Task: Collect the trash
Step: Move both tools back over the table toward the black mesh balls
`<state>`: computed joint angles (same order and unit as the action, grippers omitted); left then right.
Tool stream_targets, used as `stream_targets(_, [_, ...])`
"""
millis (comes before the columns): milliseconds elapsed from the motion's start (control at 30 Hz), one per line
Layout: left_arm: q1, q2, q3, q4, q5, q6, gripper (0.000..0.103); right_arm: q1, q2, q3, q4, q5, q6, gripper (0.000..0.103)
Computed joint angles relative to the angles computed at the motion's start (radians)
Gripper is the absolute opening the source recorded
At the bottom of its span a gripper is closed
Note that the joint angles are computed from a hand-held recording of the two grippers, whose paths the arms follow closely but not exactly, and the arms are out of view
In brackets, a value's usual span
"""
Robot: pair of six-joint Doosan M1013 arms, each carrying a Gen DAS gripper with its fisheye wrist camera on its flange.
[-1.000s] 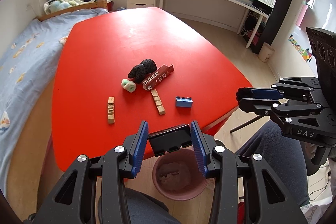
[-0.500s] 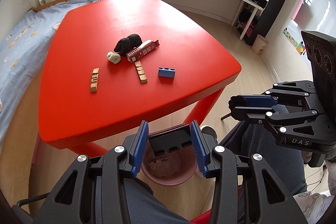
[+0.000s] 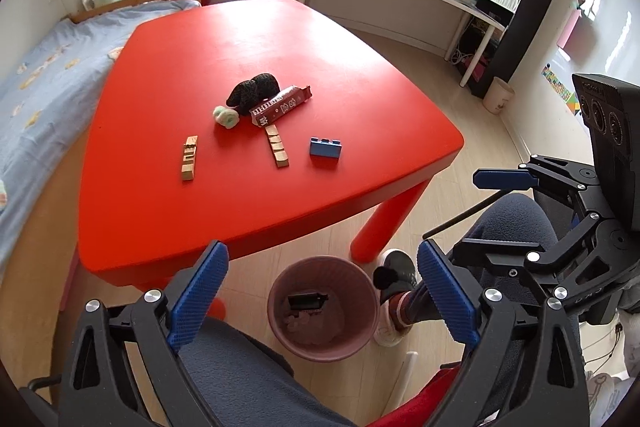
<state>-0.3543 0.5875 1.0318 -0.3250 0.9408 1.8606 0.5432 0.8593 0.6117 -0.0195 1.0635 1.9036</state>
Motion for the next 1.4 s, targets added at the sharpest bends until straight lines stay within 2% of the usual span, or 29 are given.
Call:
stream_targets(200, [0.003,0.002,0.000,0.030,-0.002,-0.035,0.095,-0.001,0.000,0.002,0.002,0.003,0.006,0.097])
stream_targets(1033, [0.017,0.021,-0.034,0.023,0.016,-0.057,0.095,-0.005,0.029,-0.054,0.017,0.033,-0.008,0.098])
stream_targets(1233, [0.025,0.054,-0.101,0.029,0.031,-0.043,0.095,-0.013,0.079,-0.160,0.021,0.084,-0.041,0.098])
stream_targets(1400, [0.032,0.100,-0.192,0.038,0.057,-0.019,0.095,-0.024,0.173,-0.356,0.023,0.181,-0.084,0.098])
